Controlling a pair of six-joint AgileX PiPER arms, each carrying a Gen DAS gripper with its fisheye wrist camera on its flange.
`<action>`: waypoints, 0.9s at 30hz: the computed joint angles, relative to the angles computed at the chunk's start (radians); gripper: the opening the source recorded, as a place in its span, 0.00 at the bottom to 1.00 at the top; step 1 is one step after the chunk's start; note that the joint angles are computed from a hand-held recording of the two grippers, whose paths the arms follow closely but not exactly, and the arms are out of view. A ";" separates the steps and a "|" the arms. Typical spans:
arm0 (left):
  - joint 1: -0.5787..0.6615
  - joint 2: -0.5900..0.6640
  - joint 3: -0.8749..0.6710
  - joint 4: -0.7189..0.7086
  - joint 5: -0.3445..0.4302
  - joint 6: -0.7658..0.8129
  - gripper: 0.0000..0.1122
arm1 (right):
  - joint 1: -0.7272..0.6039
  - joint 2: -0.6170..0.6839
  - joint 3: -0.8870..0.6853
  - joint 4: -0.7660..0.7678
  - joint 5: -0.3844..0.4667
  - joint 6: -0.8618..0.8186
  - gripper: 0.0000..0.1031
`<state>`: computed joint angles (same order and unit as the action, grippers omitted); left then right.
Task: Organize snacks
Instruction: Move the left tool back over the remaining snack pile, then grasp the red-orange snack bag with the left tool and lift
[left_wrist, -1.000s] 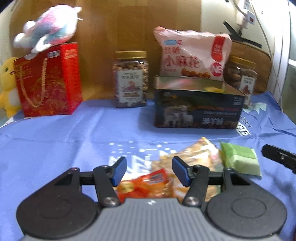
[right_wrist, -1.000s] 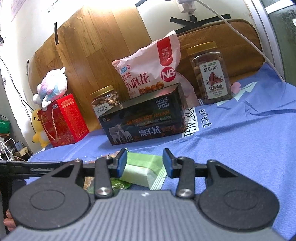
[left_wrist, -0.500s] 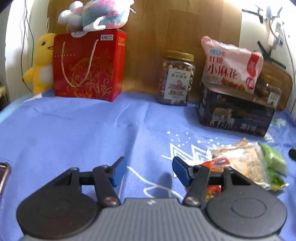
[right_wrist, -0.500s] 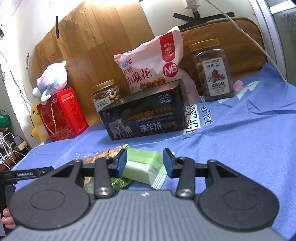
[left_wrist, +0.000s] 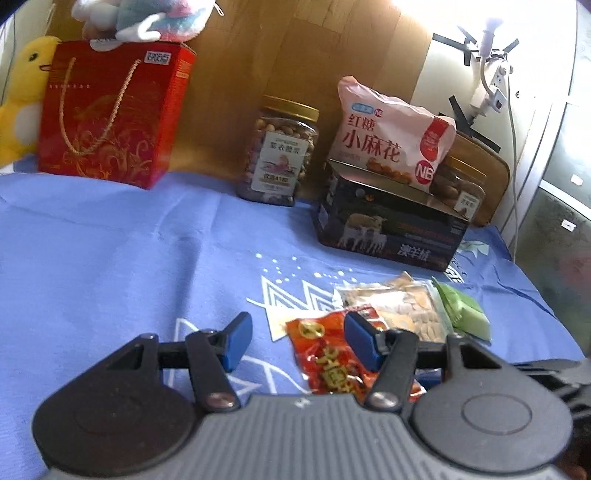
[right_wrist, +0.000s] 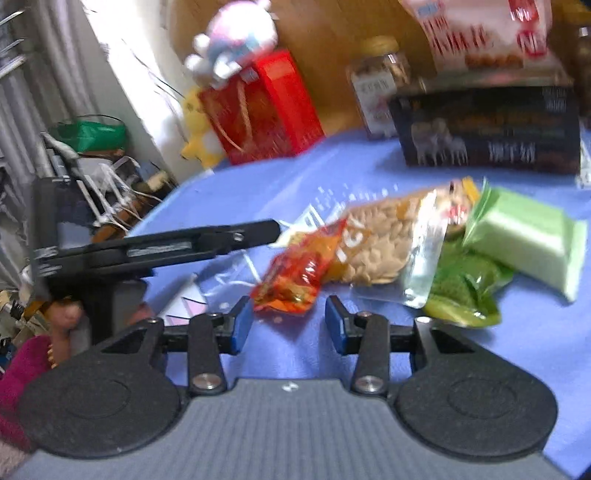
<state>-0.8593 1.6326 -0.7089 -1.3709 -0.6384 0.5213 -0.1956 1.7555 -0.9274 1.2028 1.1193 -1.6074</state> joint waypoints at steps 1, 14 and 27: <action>0.010 -0.003 0.005 0.024 0.015 -0.023 0.50 | 0.007 0.019 -0.016 0.011 0.011 0.023 0.43; 0.033 -0.014 0.024 0.135 0.083 -0.100 0.51 | -0.095 0.015 -0.024 -0.039 0.079 0.049 0.04; 0.020 0.024 -0.056 0.365 0.261 -0.274 0.56 | -0.227 -0.080 0.108 0.199 -0.105 -0.286 0.10</action>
<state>-0.8391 1.6561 -0.7646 -1.0059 -0.3775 0.2469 -0.4224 1.6757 -0.8195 1.4018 1.0144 -1.8934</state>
